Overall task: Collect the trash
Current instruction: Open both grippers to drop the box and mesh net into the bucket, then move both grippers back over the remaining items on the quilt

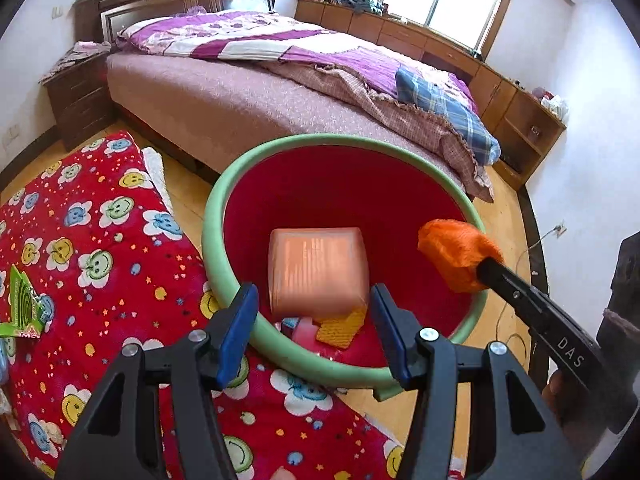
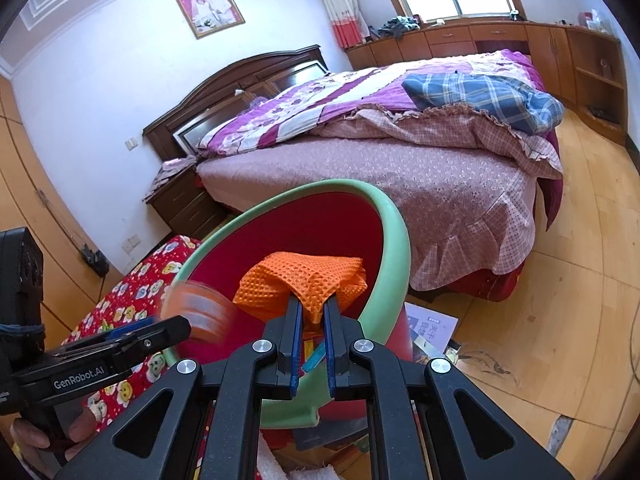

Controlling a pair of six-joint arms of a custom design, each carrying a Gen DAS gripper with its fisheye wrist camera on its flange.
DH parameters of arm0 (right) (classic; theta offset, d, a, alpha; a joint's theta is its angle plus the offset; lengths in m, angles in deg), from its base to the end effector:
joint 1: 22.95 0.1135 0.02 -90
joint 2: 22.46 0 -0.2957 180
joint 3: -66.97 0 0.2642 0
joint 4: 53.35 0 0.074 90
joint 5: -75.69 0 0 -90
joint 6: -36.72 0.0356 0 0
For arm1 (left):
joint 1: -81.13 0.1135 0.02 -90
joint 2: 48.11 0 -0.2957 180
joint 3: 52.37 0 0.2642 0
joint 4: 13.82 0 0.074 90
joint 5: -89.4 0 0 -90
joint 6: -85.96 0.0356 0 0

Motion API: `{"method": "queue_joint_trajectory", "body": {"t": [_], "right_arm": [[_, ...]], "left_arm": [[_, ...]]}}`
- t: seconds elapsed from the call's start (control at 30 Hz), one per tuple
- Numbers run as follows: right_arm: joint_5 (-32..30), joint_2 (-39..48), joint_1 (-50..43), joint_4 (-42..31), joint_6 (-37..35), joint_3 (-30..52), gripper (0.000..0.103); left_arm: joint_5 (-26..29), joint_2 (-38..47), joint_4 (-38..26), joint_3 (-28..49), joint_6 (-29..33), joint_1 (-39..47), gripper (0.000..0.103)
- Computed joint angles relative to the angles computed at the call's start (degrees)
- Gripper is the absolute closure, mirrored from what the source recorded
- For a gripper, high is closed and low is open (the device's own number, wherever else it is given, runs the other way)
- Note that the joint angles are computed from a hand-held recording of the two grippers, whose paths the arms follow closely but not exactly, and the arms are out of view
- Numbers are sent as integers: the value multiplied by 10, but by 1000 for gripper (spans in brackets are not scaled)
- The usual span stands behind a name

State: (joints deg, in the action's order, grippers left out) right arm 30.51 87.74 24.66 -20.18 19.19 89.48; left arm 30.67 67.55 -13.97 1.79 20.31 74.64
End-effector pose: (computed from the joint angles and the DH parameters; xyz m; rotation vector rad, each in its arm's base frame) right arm 0.1469 0.1237 0.0462 0.7473 2.0594 0.1547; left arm 0.3195 -0.0549 0.0560 0.8390 2.3740 -0.5959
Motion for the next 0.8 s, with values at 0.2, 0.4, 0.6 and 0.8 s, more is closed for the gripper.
{"method": "queue_joint_trajectory", "body": {"t": [0.2,0.4,0.6,0.8], "right_arm": [[-17,25,-14,55,-13,-8,88],[-2,1,4,30,-6,-7,83],[19,-35,29,-23,11,1,78],[36,-67,60,-97,39,24,74]], "left_arm": [[-3,-4,14,-9,-2,4,42],[13,-15,-6,-9,2,21,42],[27,-34,-21,-18,7,51,42],[46,-61,-44,-26,22,92,42]]}}
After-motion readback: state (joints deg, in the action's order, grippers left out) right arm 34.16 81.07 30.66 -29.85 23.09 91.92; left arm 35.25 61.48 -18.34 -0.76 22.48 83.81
